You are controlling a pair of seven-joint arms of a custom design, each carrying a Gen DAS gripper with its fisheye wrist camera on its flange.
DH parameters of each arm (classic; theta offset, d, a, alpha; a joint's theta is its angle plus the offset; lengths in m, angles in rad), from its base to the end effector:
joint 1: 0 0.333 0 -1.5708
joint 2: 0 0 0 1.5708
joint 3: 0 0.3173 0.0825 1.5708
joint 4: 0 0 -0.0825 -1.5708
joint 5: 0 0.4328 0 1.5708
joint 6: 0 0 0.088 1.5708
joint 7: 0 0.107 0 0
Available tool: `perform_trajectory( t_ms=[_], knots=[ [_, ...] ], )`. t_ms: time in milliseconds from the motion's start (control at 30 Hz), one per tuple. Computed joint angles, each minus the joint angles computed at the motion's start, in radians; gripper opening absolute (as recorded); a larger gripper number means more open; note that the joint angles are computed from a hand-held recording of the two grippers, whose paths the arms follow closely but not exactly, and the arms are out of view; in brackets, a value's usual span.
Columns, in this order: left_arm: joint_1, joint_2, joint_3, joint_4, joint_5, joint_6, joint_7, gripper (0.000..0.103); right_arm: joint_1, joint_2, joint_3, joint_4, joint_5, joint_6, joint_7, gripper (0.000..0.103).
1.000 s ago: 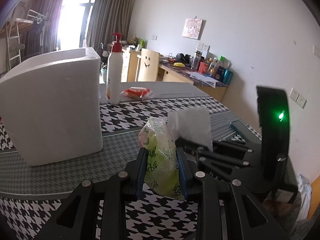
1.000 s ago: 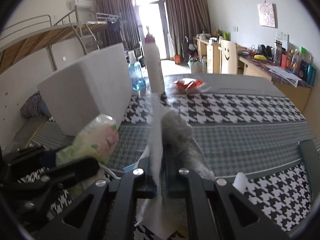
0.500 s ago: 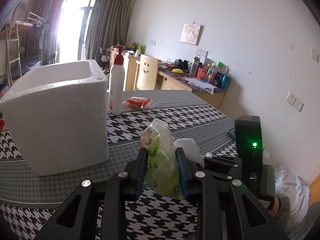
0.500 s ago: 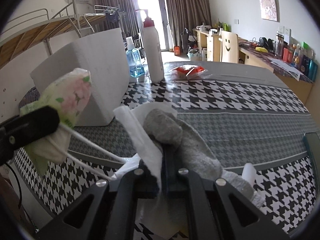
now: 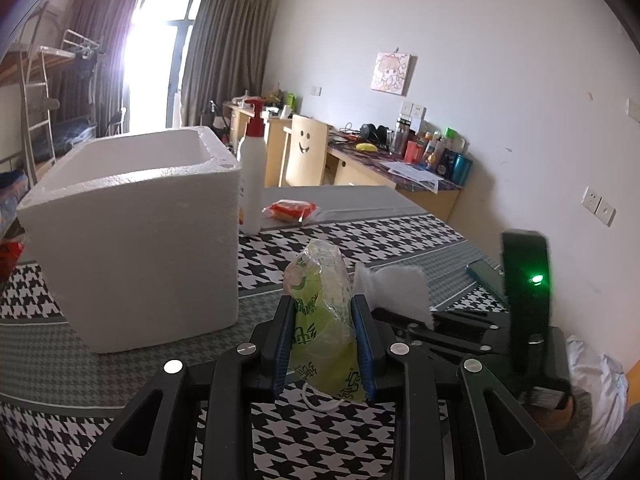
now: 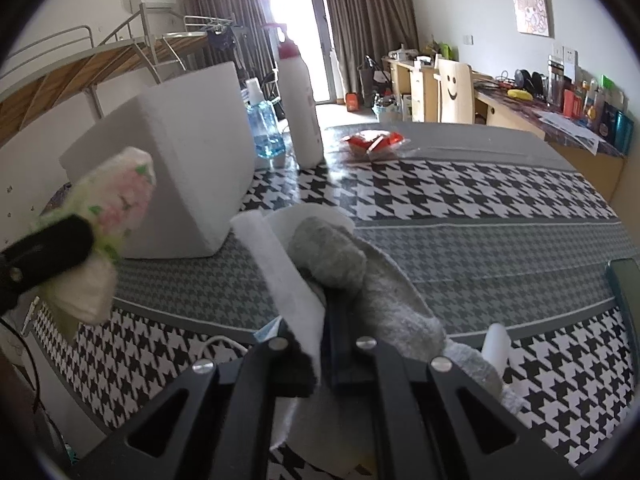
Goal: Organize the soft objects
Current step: 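Lift green bag with left tool while right tool lifts grey sock and tissue, then carry green bag with left tool toward foam box while right tool carries sock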
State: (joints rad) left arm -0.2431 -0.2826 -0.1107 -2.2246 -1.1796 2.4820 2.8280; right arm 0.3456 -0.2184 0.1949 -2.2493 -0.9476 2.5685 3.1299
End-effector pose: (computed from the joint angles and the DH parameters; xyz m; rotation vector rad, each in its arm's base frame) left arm 0.5196 -0.1919 0.5309 -0.9464 2.4441 -1.4510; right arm 0.4752 0.3048 0.4867 -1.3927 1.9402 -0.7551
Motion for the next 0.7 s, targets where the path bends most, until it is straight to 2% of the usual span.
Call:
perform_trajectory(
  t_ms=[267, 700],
  knots=[
    [-0.009, 0.001, -0.012, 0.000, 0.009, 0.066, -0.004, 0.030, -0.003, -0.036, 0.019, 0.008, -0.051, -0.004, 0.020, 0.008],
    [-0.018, 0.008, -0.011, 0.013, 0.013, 0.123, -0.002, 0.030, -0.009, -0.074, 0.040, 0.021, -0.112, -0.040, 0.034, 0.008]
  ],
)
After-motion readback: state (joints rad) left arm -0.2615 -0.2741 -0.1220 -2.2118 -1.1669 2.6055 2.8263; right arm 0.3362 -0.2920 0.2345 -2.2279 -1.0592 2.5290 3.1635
